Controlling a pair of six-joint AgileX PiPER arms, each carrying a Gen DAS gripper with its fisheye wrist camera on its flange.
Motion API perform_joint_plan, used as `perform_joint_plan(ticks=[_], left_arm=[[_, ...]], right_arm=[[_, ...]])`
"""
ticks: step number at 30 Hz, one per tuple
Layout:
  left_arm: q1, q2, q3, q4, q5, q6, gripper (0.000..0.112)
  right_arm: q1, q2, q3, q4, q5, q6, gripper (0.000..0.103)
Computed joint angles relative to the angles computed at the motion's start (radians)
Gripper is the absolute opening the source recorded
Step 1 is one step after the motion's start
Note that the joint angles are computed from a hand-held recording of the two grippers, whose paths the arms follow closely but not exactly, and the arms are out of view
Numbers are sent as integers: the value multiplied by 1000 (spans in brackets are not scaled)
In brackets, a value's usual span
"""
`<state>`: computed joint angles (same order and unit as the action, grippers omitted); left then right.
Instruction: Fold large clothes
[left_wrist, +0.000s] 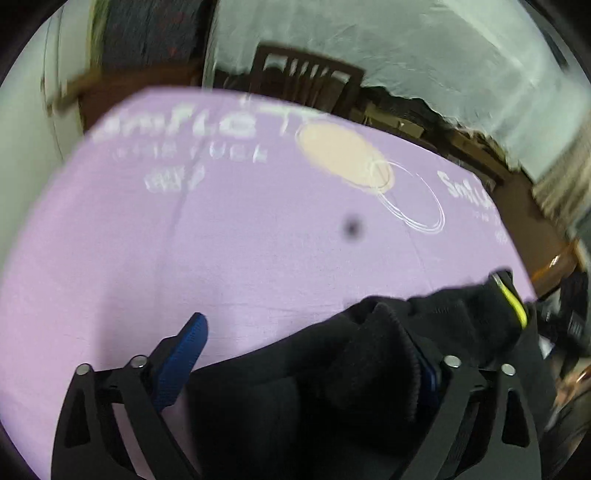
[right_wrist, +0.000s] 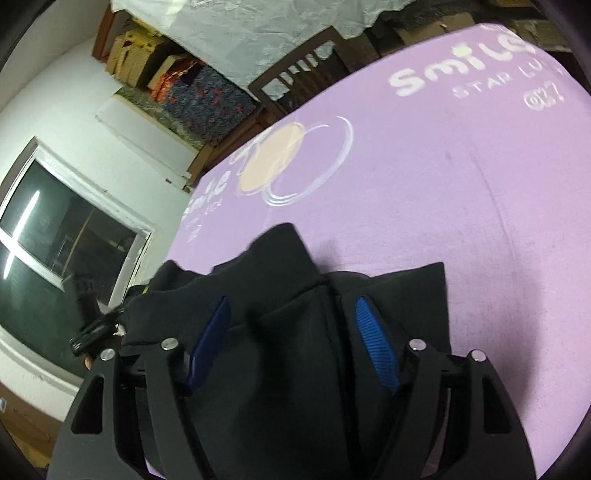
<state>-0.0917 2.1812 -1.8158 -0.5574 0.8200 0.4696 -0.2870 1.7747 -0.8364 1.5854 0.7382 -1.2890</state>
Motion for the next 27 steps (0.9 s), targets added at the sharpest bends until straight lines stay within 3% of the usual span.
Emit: perform_joint_plan(ticks=[4,7,11,13,14,16,19,23,26,27], left_arm=[[90,-79,124,-258,8,192,93],[160,-142,199,-366,97,361,93],[197,-198,307,-396,204,620,93],[173,-212,343,-359,197,688,94],[152,-220,366,-347,157,705,94],[102,-211,371,-325,69,701,94],[25,-144,268,-258,9,589,93],[-36,-20,79,-156,54,388,94],[-22,7,52,-180,83,371,93],[-11,10,52,-200,94,374,88]], right_arm=[[-55,-20,34,40,71,-40,62],[-74,-24,32,25,112,-43,62],[-44,-14,20,-11,96,-40,62],[-32,-13,15,-23,91,-35,62],[-28,-14,14,-27,88,-34,62],[-26,-19,17,-35,88,-44,62],[-18,-26,19,-43,75,-47,62],[1,-28,20,-41,40,-46,62],[8,-37,24,-20,21,-53,62],[12,-31,19,-23,16,-47,62]])
